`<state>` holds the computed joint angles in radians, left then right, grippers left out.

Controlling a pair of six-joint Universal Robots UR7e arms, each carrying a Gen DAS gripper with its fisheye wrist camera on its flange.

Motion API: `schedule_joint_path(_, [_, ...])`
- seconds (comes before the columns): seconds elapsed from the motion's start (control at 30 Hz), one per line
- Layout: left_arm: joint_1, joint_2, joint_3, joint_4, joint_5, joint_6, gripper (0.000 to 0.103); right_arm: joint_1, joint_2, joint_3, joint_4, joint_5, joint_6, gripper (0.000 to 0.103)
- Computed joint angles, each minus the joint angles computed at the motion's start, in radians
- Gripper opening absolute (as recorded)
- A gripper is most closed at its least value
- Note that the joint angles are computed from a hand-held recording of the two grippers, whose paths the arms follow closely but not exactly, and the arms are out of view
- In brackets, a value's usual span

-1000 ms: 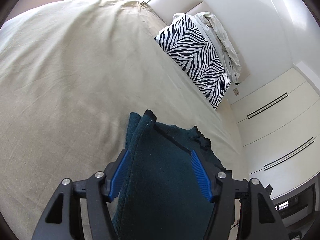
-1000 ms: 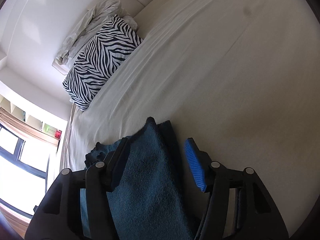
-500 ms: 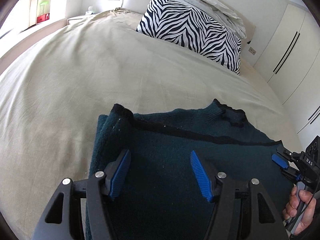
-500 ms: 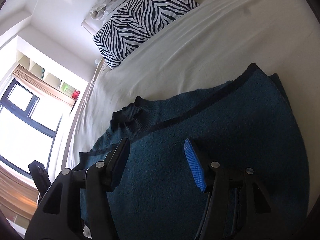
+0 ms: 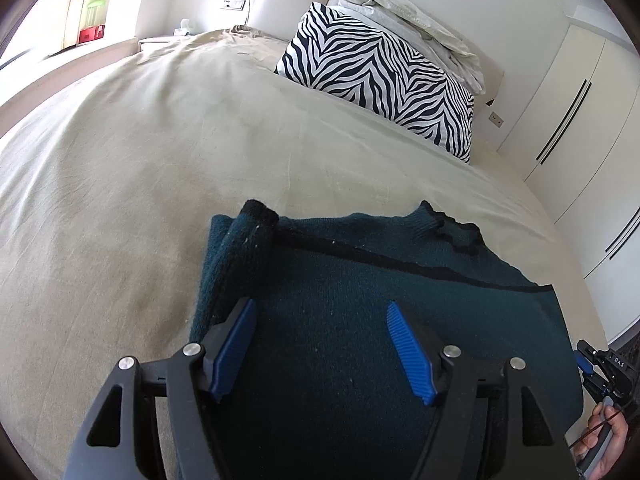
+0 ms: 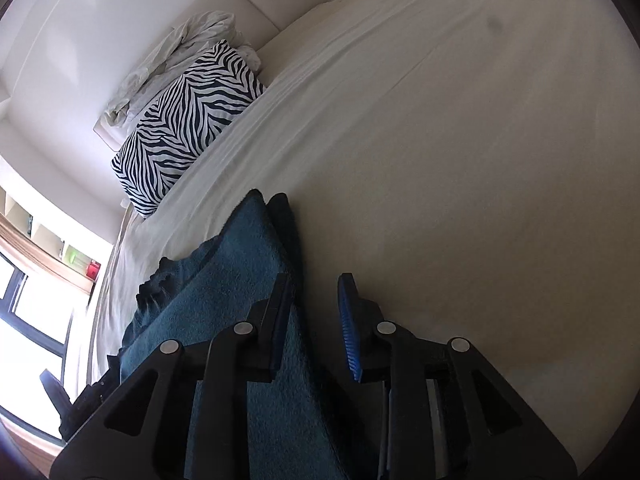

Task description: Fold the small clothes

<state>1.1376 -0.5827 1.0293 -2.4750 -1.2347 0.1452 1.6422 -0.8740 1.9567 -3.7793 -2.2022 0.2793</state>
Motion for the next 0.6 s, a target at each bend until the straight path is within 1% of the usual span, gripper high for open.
schedule_joint_path(0.03, [-0.004, -0.013, 0.028, -0.018, 0.008, 0.007, 0.077, 0.013, -0.004, 0.009, 0.001, -0.018, -0.007, 0.046])
schedule_joint_path(0.1, [-0.013, -0.025, 0.070, -0.044, 0.043, 0.045, 0.078, 0.048, 0.000, 0.015, 0.007, -0.076, -0.055, 0.062])
schedule_joint_path(0.2, [-0.024, -0.031, 0.112, -0.083, 0.096, 0.103, 0.079, 0.085, -0.005, 0.009, 0.167, -0.114, -0.083, 0.062])
schedule_joint_path(0.27, [-0.029, -0.034, 0.123, -0.091, 0.114, 0.114, 0.080, 0.114, 0.024, -0.002, 0.188, -0.190, -0.115, 0.059])
schedule_joint_path(0.3, [-0.031, -0.037, 0.126, -0.090, 0.119, 0.114, 0.080, 0.123, 0.033, 0.001, 0.180, -0.211, -0.126, 0.051])
schedule_joint_path(0.33, [-0.031, -0.038, 0.129, -0.091, 0.122, 0.116, 0.080, 0.127, 0.036, 0.006, 0.177, -0.224, -0.117, 0.038])
schedule_joint_path(0.4, [-0.032, -0.040, 0.135, -0.095, 0.129, 0.125, 0.080, 0.125, 0.023, 0.037, 0.153, -0.228, -0.086, 0.024])
schedule_joint_path(0.43, [-0.032, -0.040, 0.139, -0.099, 0.133, 0.130, 0.080, 0.123, 0.015, 0.054, 0.138, -0.224, -0.075, 0.014])
schedule_joint_path(0.53, [-0.033, -0.039, 0.141, -0.100, 0.141, 0.131, 0.080, 0.116, 0.001, 0.080, 0.122, -0.228, -0.072, 0.006])
schedule_joint_path(0.6, [-0.036, -0.037, 0.140, -0.096, 0.152, 0.136, 0.081, 0.108, -0.010, 0.100, 0.101, -0.215, -0.068, 0.005])
